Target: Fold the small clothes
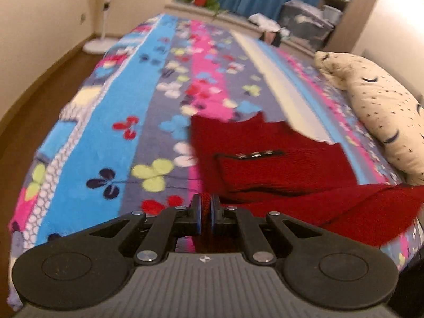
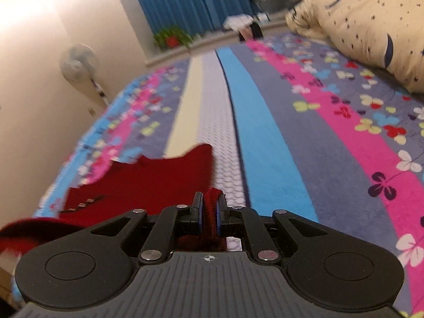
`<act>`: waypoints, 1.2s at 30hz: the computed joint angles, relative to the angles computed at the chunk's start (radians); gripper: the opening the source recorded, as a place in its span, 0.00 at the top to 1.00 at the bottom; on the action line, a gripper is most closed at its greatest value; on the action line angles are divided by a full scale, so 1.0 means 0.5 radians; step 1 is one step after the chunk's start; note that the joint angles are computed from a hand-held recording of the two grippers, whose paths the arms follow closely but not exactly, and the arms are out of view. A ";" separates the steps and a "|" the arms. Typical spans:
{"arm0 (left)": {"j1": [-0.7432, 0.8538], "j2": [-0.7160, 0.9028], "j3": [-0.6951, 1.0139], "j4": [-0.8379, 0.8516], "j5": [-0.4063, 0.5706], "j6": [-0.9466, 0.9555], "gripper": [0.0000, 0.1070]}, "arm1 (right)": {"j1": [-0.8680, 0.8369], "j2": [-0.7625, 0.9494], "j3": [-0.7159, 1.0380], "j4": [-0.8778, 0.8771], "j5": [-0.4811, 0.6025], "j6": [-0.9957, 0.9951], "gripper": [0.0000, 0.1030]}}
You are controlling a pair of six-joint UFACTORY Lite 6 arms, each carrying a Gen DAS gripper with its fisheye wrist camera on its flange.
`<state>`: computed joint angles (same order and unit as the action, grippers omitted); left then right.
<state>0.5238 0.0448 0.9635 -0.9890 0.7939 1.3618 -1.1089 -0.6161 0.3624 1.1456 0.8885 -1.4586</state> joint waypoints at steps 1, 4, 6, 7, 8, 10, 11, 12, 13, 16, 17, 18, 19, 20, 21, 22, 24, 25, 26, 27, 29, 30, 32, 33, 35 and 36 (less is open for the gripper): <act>-0.002 0.106 0.040 0.011 -0.021 -0.034 0.94 | 0.102 0.038 -0.026 0.044 -0.111 -0.019 0.91; -0.034 0.276 0.157 0.048 -0.036 -0.152 0.93 | 0.459 0.098 -0.111 0.121 -0.506 -0.053 0.91; -0.079 0.282 0.155 0.049 -0.078 -0.085 0.92 | 0.552 0.140 -0.118 0.245 -0.590 -0.157 0.89; -0.090 0.283 0.152 0.047 -0.107 -0.073 0.91 | 0.535 0.200 -0.093 0.263 -0.567 -0.168 0.88; -0.086 0.279 0.150 0.029 -0.124 -0.068 0.91 | 0.533 0.262 -0.071 0.279 -0.573 -0.163 0.87; -0.050 0.267 0.150 -0.066 -0.155 -0.054 0.90 | 0.504 0.248 -0.083 0.306 -0.571 -0.185 0.85; -0.015 0.290 0.184 -0.098 -0.142 -0.082 0.87 | 0.458 0.209 -0.096 0.318 -0.539 -0.210 0.85; 0.008 0.308 0.217 -0.102 -0.134 -0.130 0.85 | 0.407 0.167 -0.111 0.344 -0.514 -0.244 0.85; 0.026 0.318 0.241 -0.078 -0.156 -0.182 0.80 | 0.351 0.113 -0.133 0.368 -0.497 -0.268 0.82; -0.024 0.329 0.261 0.269 -0.324 -0.387 0.66 | 0.112 0.131 -0.126 0.445 -0.425 -0.412 0.82; -0.055 0.339 0.257 0.438 -0.373 -0.495 0.66 | 0.052 0.155 -0.120 0.437 -0.439 -0.460 0.82; -0.070 0.348 0.253 0.544 -0.389 -0.549 0.66 | 0.011 0.200 -0.107 0.402 -0.465 -0.525 0.82; -0.069 0.351 0.247 0.578 -0.373 -0.519 0.63 | -0.028 0.288 -0.078 0.334 -0.461 -0.594 0.82; -0.050 0.343 0.232 0.542 -0.331 -0.406 0.56 | -0.048 0.383 -0.041 0.238 -0.440 -0.603 0.80; -0.028 0.331 0.214 0.498 -0.283 -0.290 0.51 | -0.052 0.509 0.005 0.105 -0.422 -0.582 0.78; -0.023 0.324 0.198 0.479 -0.240 -0.194 0.43 | -0.031 0.584 0.019 -0.002 -0.438 -0.579 0.76; -0.067 0.307 0.153 0.491 -0.232 -0.051 0.42 | 0.056 0.569 -0.051 -0.041 -0.548 -0.714 0.75; -0.112 0.279 0.105 0.479 -0.275 0.016 0.42 | 0.083 0.559 -0.084 -0.014 -0.564 -0.807 0.71; -0.156 0.257 0.079 0.460 -0.302 0.053 0.42 | 0.114 0.571 -0.099 0.011 -0.563 -0.871 0.66; -0.189 0.243 0.057 0.428 -0.316 0.087 0.42 | 0.143 0.569 -0.106 0.025 -0.555 -0.883 0.64; -0.243 0.257 0.045 0.317 -0.310 0.193 0.42 | 0.223 0.560 -0.104 0.135 -0.528 -0.930 0.63; -0.268 0.277 0.058 0.283 -0.299 0.218 0.42 | 0.270 0.548 -0.107 0.231 -0.531 -0.961 0.62; -0.319 0.304 0.058 0.212 -0.330 0.294 0.42 | 0.337 0.569 -0.095 0.359 -0.512 -0.956 0.54; -0.341 0.325 0.064 0.186 -0.353 0.326 0.42 | 0.368 0.600 -0.078 0.432 -0.507 -0.980 0.54; -0.382 0.377 0.096 0.146 -0.403 0.338 0.42 | 0.463 0.619 -0.059 0.575 -0.543 -1.022 0.54; -0.386 0.402 0.117 0.107 -0.409 0.354 0.42 | 0.513 0.658 -0.017 0.624 -0.564 -1.015 0.54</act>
